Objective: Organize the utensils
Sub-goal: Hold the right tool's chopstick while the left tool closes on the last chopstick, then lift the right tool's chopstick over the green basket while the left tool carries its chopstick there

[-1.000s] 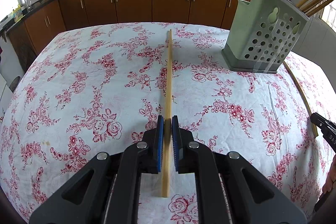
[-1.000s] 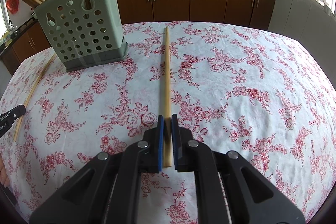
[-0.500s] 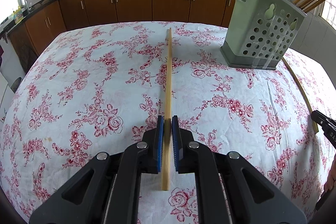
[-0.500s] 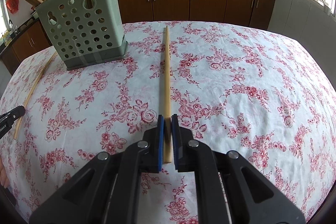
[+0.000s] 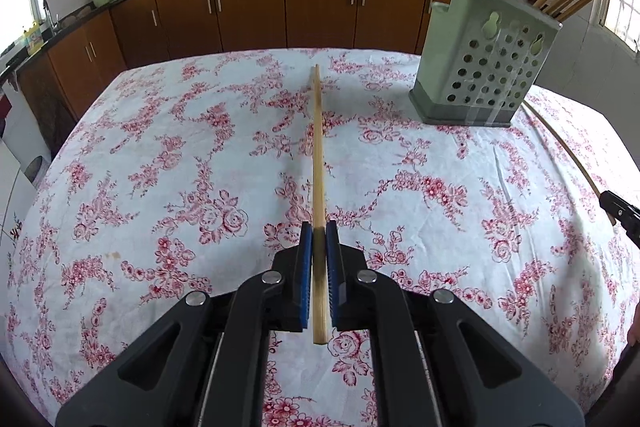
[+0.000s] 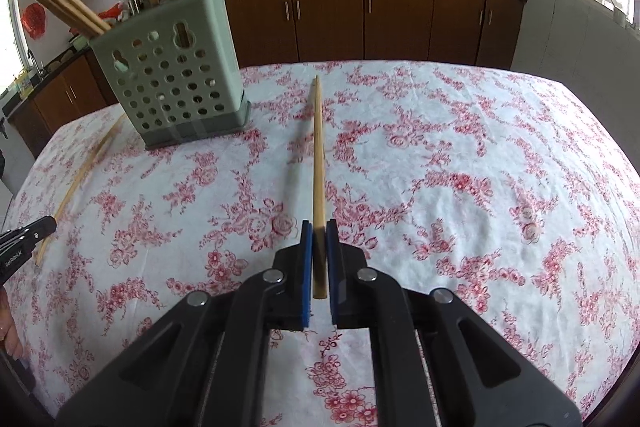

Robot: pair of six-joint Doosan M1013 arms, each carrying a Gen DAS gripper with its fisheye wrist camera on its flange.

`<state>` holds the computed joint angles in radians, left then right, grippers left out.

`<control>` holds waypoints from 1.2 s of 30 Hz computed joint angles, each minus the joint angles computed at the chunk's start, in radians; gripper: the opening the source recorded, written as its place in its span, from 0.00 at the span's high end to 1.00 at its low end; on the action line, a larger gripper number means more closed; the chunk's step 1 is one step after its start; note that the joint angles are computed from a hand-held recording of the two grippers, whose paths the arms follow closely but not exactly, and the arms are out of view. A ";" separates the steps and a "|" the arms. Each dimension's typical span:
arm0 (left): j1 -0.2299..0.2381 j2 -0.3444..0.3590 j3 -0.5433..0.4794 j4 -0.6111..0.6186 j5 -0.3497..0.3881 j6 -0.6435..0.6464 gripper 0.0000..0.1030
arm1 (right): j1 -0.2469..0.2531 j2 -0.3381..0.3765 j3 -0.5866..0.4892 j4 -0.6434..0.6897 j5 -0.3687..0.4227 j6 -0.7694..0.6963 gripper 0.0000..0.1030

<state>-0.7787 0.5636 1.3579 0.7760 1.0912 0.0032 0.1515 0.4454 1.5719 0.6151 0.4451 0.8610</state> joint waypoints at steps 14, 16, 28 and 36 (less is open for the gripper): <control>-0.044 -0.115 0.024 0.326 0.001 -0.210 0.93 | -0.052 -0.111 0.045 0.674 -0.065 -0.584 0.92; -0.045 -0.120 0.022 0.345 0.005 -0.222 0.93 | -0.053 -0.114 0.046 0.720 -0.066 -0.625 0.92; -0.048 -0.126 0.003 0.375 0.010 -0.193 0.93 | -0.060 -0.119 0.008 0.750 -0.009 -0.601 0.92; -0.074 -0.135 -0.043 0.437 -0.028 -0.152 0.93 | -0.093 -0.161 -0.033 0.783 0.183 -0.566 0.92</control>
